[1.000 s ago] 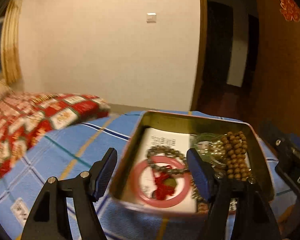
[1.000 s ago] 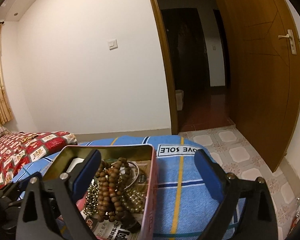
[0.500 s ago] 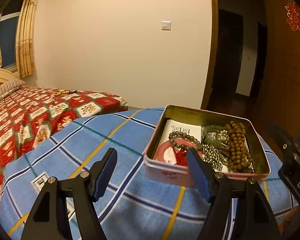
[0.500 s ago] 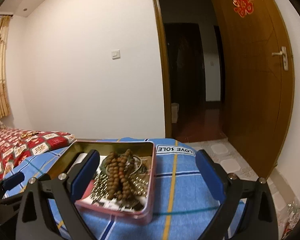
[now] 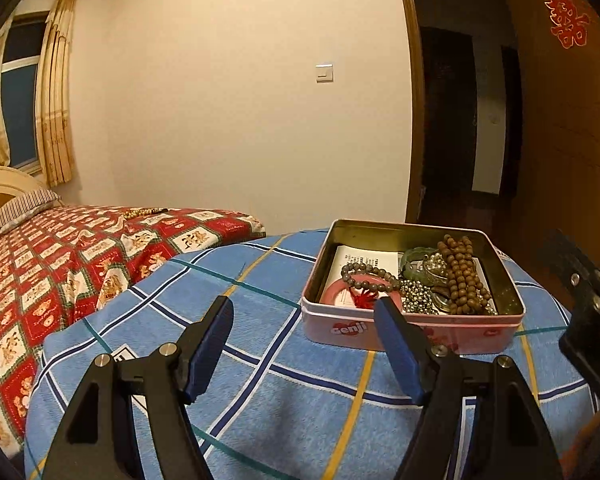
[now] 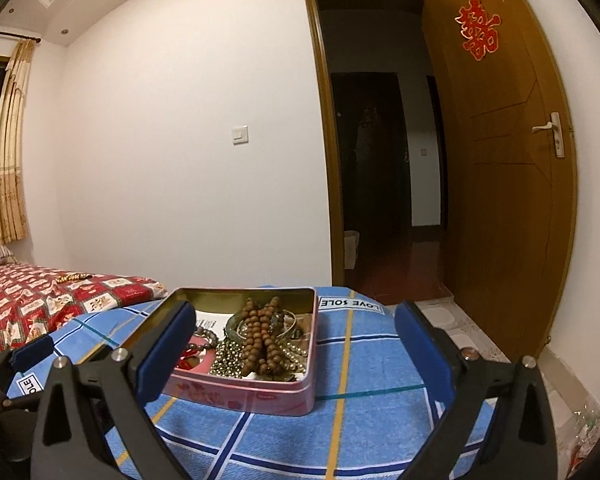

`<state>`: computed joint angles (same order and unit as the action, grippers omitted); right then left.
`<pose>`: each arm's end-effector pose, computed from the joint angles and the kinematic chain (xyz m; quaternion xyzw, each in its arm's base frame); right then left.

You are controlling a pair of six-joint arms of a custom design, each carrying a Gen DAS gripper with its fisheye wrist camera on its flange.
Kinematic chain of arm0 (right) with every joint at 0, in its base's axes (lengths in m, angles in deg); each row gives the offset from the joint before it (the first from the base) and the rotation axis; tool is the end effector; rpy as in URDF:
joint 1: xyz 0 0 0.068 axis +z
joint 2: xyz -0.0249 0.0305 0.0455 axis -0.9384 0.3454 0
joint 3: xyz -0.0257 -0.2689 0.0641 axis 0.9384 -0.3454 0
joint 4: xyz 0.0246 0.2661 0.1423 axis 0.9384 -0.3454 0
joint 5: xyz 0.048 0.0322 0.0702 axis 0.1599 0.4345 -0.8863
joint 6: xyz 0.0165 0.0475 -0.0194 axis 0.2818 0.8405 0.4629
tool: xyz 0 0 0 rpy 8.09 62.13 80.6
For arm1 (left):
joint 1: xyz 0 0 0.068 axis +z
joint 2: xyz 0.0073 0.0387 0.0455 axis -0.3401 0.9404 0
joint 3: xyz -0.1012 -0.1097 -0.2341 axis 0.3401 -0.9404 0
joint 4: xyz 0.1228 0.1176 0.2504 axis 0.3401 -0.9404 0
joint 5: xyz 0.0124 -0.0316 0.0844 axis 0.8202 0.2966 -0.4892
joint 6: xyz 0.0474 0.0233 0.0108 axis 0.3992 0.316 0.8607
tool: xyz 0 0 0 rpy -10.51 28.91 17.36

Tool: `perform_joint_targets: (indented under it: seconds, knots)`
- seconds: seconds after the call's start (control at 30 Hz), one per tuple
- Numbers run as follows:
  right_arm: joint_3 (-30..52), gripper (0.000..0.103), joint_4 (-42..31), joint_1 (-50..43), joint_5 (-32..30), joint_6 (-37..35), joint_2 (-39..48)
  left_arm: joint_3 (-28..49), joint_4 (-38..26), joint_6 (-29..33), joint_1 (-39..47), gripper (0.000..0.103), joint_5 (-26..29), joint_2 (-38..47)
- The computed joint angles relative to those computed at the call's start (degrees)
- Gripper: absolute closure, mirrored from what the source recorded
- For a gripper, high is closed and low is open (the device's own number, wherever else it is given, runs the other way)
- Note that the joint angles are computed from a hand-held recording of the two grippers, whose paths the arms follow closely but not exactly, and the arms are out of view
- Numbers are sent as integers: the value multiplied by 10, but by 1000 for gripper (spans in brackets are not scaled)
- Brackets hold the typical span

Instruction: Organize jewelry

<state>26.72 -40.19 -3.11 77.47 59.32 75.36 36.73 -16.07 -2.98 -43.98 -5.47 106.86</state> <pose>0.1636 0.2924 0.2103 0.1373 0.7664 -0.0691 0.6237 0.2052 -0.0817 0.2004 0.0700 0.8386 -0.0289 0.5395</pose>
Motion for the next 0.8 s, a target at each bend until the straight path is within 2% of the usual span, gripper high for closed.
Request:
perform_joint_targets:
  seconds: [0.8]
  knots:
    - [1, 1, -22, 3, 2, 27, 0, -8, -3, 2, -10, 28, -14, -17]
